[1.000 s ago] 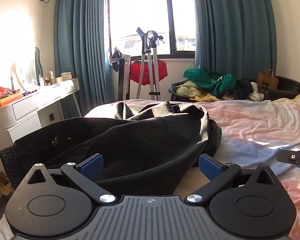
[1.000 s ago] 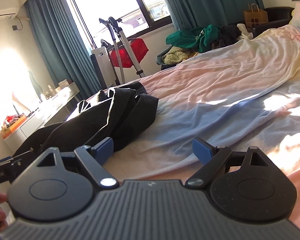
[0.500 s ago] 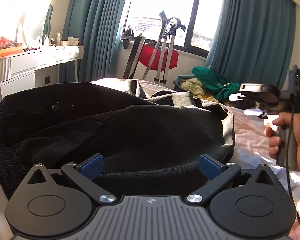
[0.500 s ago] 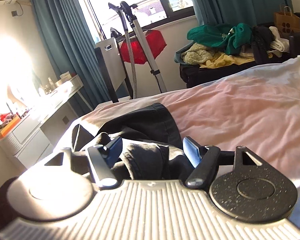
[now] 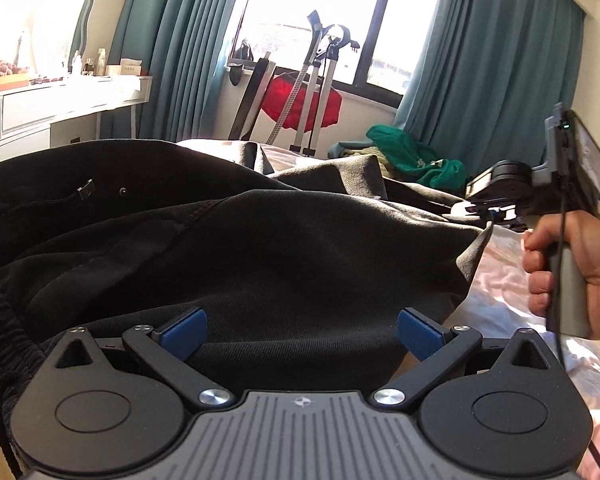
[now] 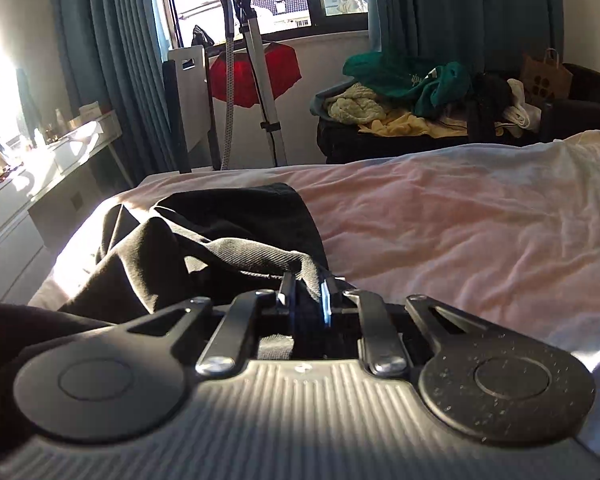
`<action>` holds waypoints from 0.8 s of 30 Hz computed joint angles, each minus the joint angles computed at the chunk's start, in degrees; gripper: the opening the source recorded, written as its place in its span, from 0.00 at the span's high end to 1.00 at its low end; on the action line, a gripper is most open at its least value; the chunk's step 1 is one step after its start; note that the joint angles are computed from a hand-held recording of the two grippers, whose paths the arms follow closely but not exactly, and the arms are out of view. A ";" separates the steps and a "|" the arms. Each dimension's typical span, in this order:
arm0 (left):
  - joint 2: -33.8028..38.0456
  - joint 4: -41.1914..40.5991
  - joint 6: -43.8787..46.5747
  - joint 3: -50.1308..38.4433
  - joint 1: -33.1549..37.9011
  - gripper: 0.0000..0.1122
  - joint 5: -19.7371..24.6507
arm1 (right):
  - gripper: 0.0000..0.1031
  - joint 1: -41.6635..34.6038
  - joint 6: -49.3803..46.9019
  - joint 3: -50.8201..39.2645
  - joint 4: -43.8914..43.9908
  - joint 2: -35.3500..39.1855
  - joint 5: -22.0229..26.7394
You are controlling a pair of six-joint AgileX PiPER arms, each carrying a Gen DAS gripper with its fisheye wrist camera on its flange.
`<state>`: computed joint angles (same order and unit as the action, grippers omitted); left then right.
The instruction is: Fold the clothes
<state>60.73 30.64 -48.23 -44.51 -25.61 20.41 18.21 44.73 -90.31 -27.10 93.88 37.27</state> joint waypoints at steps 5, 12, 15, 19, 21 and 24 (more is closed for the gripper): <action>-3.26 11.33 -10.61 0.82 -4.36 0.09 2.64 | 0.87 3.99 4.14 17.25 -2.77 -19.80 -0.63; -7.94 11.58 -13.69 1.46 -9.45 0.09 6.53 | 0.87 18.32 15.46 36.99 -2.62 -39.53 3.49; -9.70 17.20 -20.02 2.02 -15.30 0.09 10.14 | 0.87 23.66 19.82 42.83 -2.81 -43.06 3.52; -10.71 28.14 -29.83 3.24 -24.31 0.09 15.13 | 0.86 24.87 23.99 46.83 -2.97 -44.20 1.99; -9.90 30.94 -32.13 3.44 -26.77 0.09 16.07 | 0.85 23.91 24.53 48.24 -1.96 -44.50 0.88; -8.24 33.53 -34.25 3.52 -29.39 0.09 16.85 | 0.83 17.92 15.34 49.47 9.88 -45.56 -0.97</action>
<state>52.49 64.17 -82.48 -41.00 -55.00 37.26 36.13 60.07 -40.84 -17.22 48.32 36.30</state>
